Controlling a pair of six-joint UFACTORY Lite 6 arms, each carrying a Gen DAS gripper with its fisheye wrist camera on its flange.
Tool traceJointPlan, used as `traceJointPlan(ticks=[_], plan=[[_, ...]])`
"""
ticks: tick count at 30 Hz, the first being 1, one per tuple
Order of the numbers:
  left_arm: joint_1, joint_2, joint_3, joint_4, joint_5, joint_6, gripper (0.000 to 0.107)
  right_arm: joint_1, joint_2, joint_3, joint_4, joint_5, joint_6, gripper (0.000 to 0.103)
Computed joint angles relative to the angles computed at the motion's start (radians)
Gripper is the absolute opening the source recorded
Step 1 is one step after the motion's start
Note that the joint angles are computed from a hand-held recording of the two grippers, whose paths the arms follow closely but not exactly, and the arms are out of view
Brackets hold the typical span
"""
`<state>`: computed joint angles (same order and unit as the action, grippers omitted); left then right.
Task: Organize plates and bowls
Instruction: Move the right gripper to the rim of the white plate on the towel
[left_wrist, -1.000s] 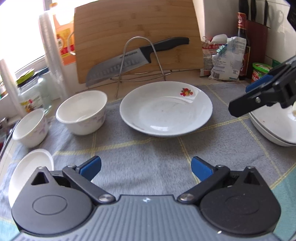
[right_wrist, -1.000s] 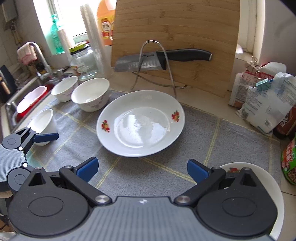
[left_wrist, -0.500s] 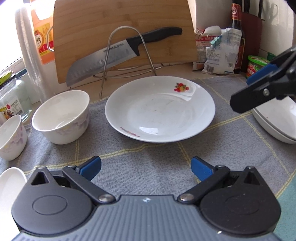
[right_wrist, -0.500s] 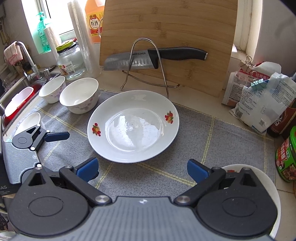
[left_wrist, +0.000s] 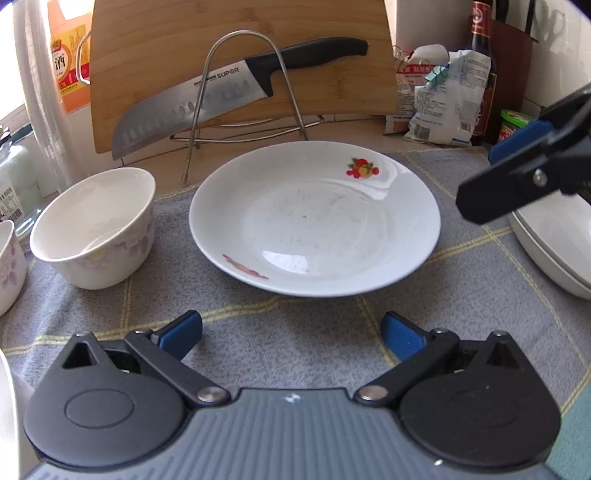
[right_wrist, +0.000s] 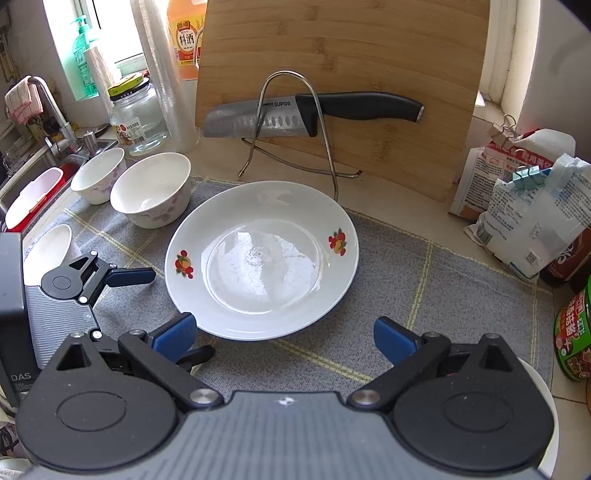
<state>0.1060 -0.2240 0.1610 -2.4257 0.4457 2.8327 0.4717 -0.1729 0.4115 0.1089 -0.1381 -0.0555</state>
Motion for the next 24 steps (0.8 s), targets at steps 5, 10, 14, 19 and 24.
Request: traceJointPlan(ticks=[5,10,14,19,24], plan=[[0.002,0.061,0.022,-0.014,0.045,0.002,0.102,-0.002,0.037,0.028,-0.044,0.002,0.037,0.103],[0.000,0.096,0.042,-0.018,0.068,0.020,0.102,-0.009,0.049,0.044,-0.082,0.007,0.061,0.103],[0.009,0.122,0.050,-0.018,0.098,0.042,0.103,-0.024,0.072,0.069,-0.148,0.013,0.113,0.103],[-0.002,0.147,0.063,-0.051,0.115,0.066,0.103,-0.047,0.111,0.111,-0.378,0.022,0.327,0.103],[-0.010,0.158,0.065,-0.085,0.130,0.086,0.103,-0.059,0.168,0.168,-0.510,0.028,0.446,0.103]])
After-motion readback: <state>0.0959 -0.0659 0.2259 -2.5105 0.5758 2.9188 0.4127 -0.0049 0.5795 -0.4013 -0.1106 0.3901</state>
